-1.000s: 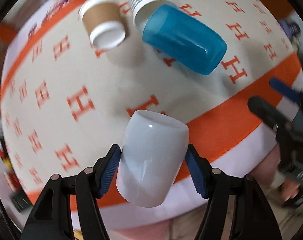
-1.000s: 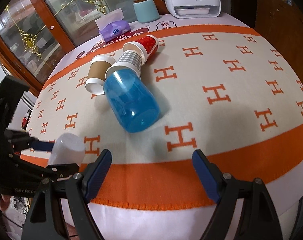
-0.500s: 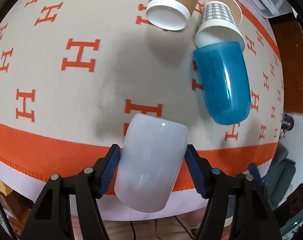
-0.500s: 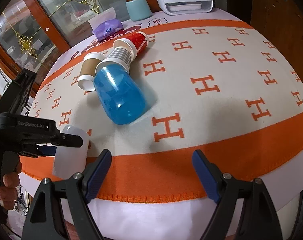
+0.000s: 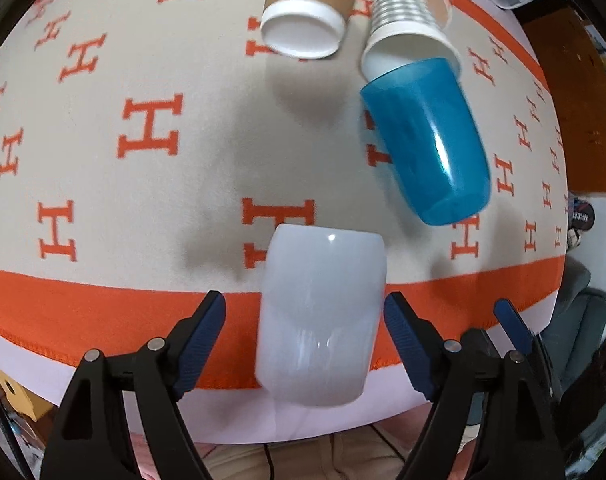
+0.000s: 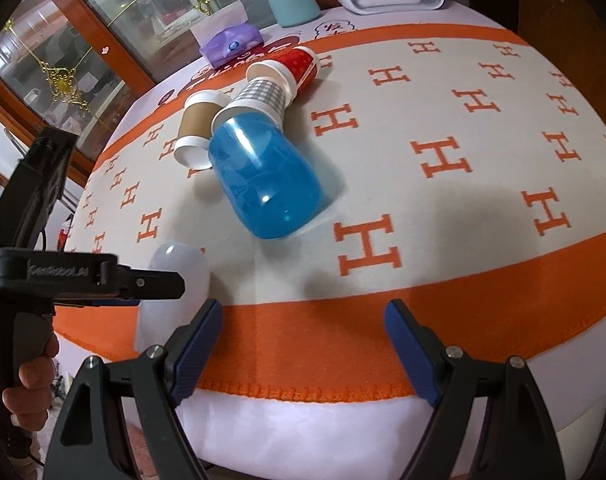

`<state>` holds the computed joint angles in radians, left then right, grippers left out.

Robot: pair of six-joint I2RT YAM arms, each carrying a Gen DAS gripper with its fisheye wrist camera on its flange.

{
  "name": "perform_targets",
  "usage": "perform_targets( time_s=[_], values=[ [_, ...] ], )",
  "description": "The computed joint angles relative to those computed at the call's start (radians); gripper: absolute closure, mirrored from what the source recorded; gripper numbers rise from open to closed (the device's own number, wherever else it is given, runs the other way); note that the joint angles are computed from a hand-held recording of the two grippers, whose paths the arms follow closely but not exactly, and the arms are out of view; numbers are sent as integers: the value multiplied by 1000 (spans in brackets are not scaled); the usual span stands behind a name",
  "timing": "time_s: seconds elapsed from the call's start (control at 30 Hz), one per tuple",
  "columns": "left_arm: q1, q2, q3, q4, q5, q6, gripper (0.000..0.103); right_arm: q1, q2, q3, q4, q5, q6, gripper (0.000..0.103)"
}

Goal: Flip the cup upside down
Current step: 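Lift the white cup with the left tool and rotate it upright, then set the white cup on the table and open the left tool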

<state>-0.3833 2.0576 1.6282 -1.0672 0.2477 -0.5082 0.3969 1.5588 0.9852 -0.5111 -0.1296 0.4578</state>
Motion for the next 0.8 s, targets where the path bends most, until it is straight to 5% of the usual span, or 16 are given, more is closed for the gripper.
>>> perform_targets(
  time_s=[0.23,0.53,0.73,0.8],
  values=[
    [0,-118,-45,-15,-41,96,23,2,29,51,-36,-56,-14,20],
    [1,-390,-262,162,-158,232,23,-15,106,141,-72,-194,-7,20],
    [9,-432,-347,267,-164,242,23,8,160,199,-99,-198,-25,20],
    [20,-426,-364,287,-141,252,31,19,188,220,-108,-192,-30,30]
  ],
)
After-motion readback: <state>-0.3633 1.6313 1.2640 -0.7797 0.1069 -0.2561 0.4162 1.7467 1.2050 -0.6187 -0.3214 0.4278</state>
